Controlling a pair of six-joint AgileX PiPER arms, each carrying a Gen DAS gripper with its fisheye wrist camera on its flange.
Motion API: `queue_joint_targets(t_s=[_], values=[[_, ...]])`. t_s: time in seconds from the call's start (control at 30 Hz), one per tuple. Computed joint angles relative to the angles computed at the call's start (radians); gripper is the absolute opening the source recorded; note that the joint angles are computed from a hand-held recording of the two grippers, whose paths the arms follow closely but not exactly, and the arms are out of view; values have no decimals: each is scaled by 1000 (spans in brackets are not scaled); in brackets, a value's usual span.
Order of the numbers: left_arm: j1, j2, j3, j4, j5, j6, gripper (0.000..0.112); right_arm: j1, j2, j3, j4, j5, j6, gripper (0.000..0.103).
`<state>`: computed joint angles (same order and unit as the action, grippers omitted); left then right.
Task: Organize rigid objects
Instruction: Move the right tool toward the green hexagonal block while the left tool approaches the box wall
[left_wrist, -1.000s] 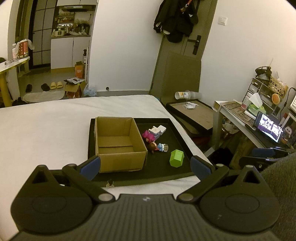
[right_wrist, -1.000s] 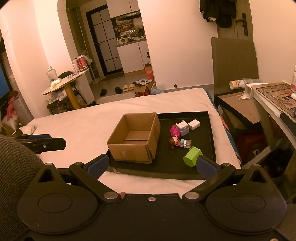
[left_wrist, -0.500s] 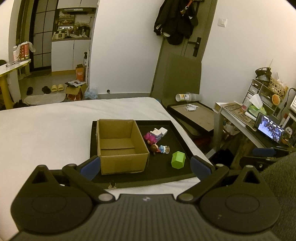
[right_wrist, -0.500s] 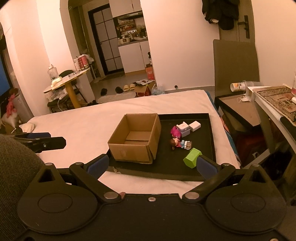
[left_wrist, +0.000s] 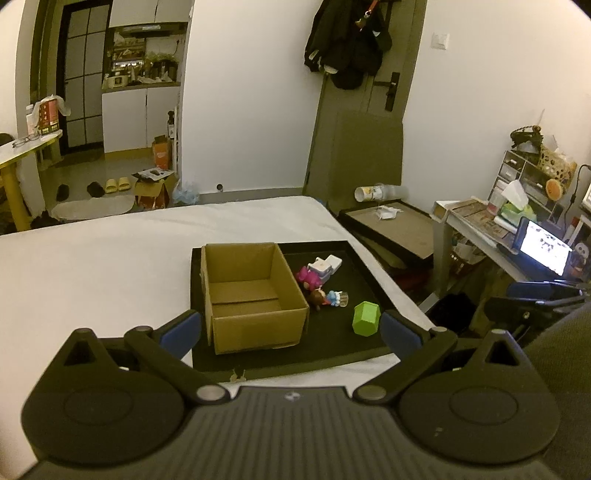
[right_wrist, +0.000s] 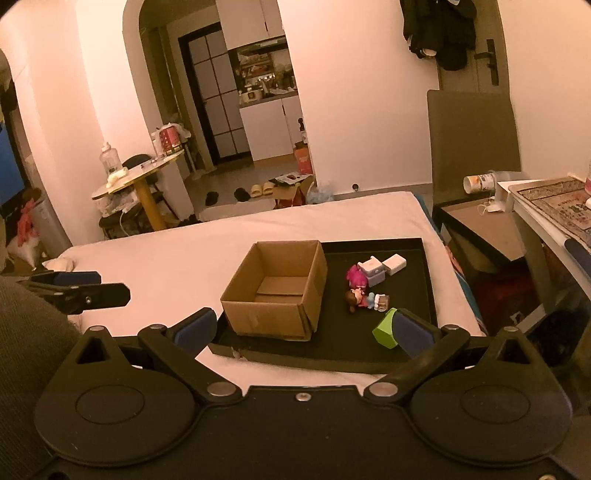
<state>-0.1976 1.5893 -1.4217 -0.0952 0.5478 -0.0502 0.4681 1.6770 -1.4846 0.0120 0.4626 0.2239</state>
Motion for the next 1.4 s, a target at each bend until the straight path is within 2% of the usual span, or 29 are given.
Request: queue_joint_targets(t_s=[0.4,0.63,1.4], values=[[64,59,-27,-116,-1,76,103,-49,73,-58,70,26,-90,103],[98,128,-87,-172,38,117,103,-65,124,-96,85,46,-104,103],[157,330,-287,-107,142,84,101,-115,319,-288,88,148,-73,102]])
